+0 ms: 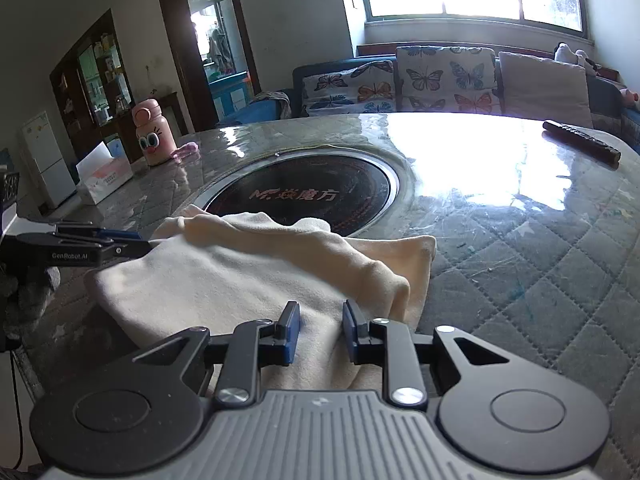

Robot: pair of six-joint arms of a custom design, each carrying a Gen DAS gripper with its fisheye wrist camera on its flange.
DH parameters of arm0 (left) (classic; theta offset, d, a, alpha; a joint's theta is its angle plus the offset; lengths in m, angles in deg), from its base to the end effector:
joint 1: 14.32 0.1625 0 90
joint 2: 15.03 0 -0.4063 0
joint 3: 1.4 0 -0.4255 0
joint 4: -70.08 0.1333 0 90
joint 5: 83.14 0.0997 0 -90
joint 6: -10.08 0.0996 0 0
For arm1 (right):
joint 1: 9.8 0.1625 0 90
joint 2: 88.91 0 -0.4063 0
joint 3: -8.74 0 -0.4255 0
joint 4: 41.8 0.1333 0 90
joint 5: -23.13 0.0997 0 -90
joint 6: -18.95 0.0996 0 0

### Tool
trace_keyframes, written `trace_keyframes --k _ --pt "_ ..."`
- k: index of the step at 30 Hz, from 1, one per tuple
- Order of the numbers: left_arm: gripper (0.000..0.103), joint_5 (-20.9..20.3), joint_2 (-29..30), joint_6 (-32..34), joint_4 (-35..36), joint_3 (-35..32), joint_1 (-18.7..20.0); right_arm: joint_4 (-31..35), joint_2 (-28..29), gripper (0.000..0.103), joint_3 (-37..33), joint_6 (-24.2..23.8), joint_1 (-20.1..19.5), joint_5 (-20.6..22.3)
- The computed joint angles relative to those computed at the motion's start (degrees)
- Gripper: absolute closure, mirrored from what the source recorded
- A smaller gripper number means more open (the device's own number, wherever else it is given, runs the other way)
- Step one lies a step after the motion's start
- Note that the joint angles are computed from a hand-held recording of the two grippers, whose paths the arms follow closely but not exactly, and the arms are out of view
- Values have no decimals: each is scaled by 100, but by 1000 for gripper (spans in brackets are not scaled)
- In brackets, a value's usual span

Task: Fold clothes
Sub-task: 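Move both grippers to the edge of the folded cream shirt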

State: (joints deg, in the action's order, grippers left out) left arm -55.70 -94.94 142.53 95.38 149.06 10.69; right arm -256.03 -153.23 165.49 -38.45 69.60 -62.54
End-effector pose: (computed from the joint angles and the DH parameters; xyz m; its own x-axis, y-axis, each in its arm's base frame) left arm -0.0051 -0.2470 0.1258 -0.7414 -0.0027 -0.6711 0.5252 0.6202 -0.5826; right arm 0.0841 -0.3160 0.0717 -0.6637 -0.6260 0.4094 -0.7476 0.5717 -0.3380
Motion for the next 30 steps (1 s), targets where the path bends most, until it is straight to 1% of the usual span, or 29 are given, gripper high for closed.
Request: trace_keyframes --k 3,7,11,13,16,19,20,23,25,28,30 --pt "68 -87 -89 424 -126 -145 165 18 -5 80 -58 121 84 -42" --pt "68 -68 -245 1373 -524 -392 430 45 71 80 -207 187 266 -170" --pt "68 122 -214 2580 -1159 -723 914 85 267 80 -481 198 498 -333" --pt "68 223 -139 2997 -1400 -867 1143 89 397 80 -617 198 600 -436" --pt "68 334 9 3456 -1664 -1061 1465 70 579 80 -782 205 715 -592" --pt "68 369 138 3663 -1806 -1185 1699 -19 854 80 -983 222 821 -837" --pt "67 383 162 3732 -1860 -1209 1763 -91 936 80 -1021 193 822 -861" --pt "66 381 163 3826 -1956 -1213 1812 -266 1061 80 -1082 183 846 -922" --pt "67 319 123 3696 -1874 -1168 1717 -222 1017 80 -1081 290 825 -898" --pt "66 195 18 3361 -1673 -1030 1446 -271 895 78 -984 335 769 -807" --pt "64 96 -12 3005 -1459 -938 1240 -258 717 67 -863 400 698 -705"
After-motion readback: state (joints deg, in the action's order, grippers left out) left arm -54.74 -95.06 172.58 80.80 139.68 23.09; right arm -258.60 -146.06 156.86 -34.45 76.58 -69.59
